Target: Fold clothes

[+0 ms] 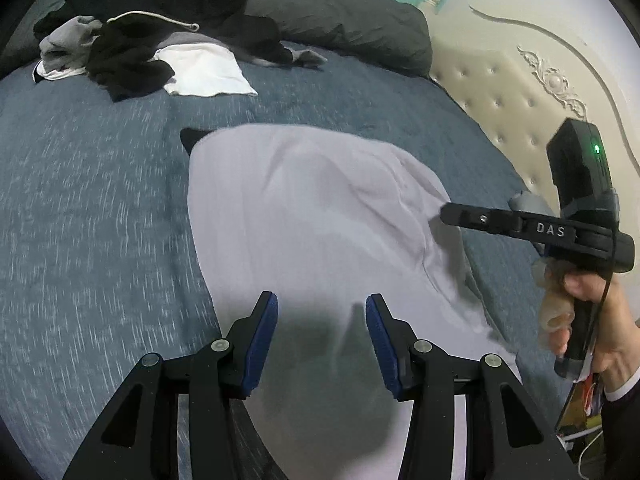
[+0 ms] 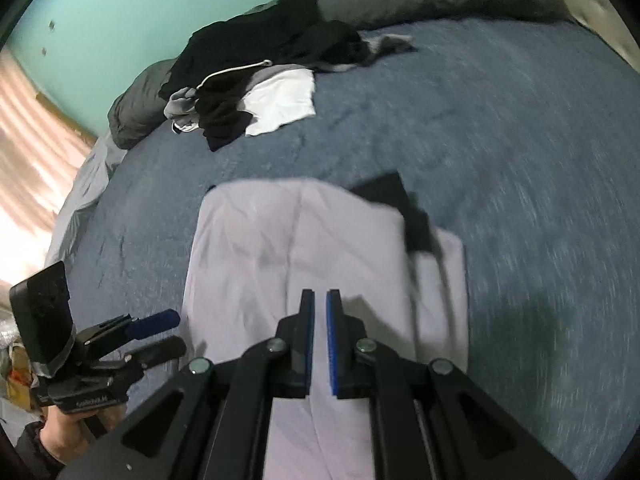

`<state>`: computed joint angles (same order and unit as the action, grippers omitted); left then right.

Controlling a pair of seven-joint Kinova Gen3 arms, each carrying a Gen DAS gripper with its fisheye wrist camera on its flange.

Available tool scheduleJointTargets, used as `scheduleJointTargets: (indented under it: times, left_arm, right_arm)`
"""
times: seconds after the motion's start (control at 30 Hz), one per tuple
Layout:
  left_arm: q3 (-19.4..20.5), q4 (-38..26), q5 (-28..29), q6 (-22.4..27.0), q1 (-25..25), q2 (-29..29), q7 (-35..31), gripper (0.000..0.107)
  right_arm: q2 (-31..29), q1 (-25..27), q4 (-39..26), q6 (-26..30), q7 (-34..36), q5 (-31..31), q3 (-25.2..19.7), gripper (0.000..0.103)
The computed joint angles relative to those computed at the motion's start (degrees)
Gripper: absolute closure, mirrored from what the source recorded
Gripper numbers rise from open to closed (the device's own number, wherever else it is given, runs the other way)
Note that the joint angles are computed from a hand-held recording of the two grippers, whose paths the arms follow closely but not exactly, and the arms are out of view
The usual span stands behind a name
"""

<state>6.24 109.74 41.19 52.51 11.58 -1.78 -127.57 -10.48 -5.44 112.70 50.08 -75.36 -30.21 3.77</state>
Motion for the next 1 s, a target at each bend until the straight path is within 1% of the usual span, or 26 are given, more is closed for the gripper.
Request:
scheduleJointTargets:
  times: [0.1,0.23,0.33,0.4,0.5,0.53,0.67,0.73,0.8,0.87,0.93,0.97,1.0]
  left_arm:
    - [0.23,-0.74,-0.23,-0.6,-0.02,1.61,0.52,0.058]
    - [1.01,-1.15,-1.44,-1.21,0.0,3.93,1.06,0.058]
    - [1.48,-0.18,-1.09,-2.05,-0.24,5.08,0.28,0.058]
    - [1.64,0.53,-0.37,-2.54,-0.53,5.24,-0.96,0.058]
    - [1.6,0.36,0.04,-2.0,-0.99,4.81,-2.21,0.058]
    - [1.5,0.38,0.34,-1.73,-1.17,4.56,-2.72,0.058]
    - [0.96,0.68,1.79,-0.51,-1.75,3.65,-3.88,0.058]
    - [0.76,0.9,2.62,0.1,-1.89,3.14,-4.59,0.058]
    - [0.83,1.16,2.52,0.17,-1.59,2.79,-4.83,0.058]
    - [0.79,1.25,2.28,0.53,-1.42,2.74,-4.62,0.058]
    - [0.61,1.69,2.35,0.87,-1.41,2.29,-4.75,0.058]
    - [0.21,2.34,3.06,1.3,-1.7,1.61,-5.63,0.058]
    - [-0.29,3.15,3.65,1.74,-2.03,0.78,-6.39,0.058]
  right_arm:
    - [1.79,0.48,-1.46,1.12,0.13,0.03,0.48,0.098]
    - [6.54,1.42,-4.18,0.61,-3.88,3.96,-1.37,0.098]
    - [10.0,2.82,-4.58,0.99,-3.58,2.97,-1.31,0.1]
    - [10.62,3.52,-4.29,0.75,-3.36,3.12,-1.85,0.101]
    - [9.35,3.76,-4.62,0.66,-4.36,4.45,-2.63,0.101]
    - [8.63,3.96,-4.58,0.31,-4.16,3.68,-2.47,0.098]
    - [8.83,4.26,-5.32,0.16,-0.91,-0.31,-1.81,0.098]
    - [9.18,3.86,-5.58,0.02,-0.73,-0.55,-2.4,0.097]
    - [9.84,3.28,-5.99,0.38,-1.31,0.35,-3.1,0.098]
    - [10.38,2.95,-6.26,1.12,-3.72,1.99,-3.76,0.097]
    - [8.68,3.18,-5.62,2.21,-3.2,-0.02,-3.2,0.095]
    - [7.65,2.79,-5.09,2.77,-1.54,-1.83,-2.28,0.095]
    - [6.68,3.38,-4.61,3.4,0.21,-3.71,-2.27,0.095]
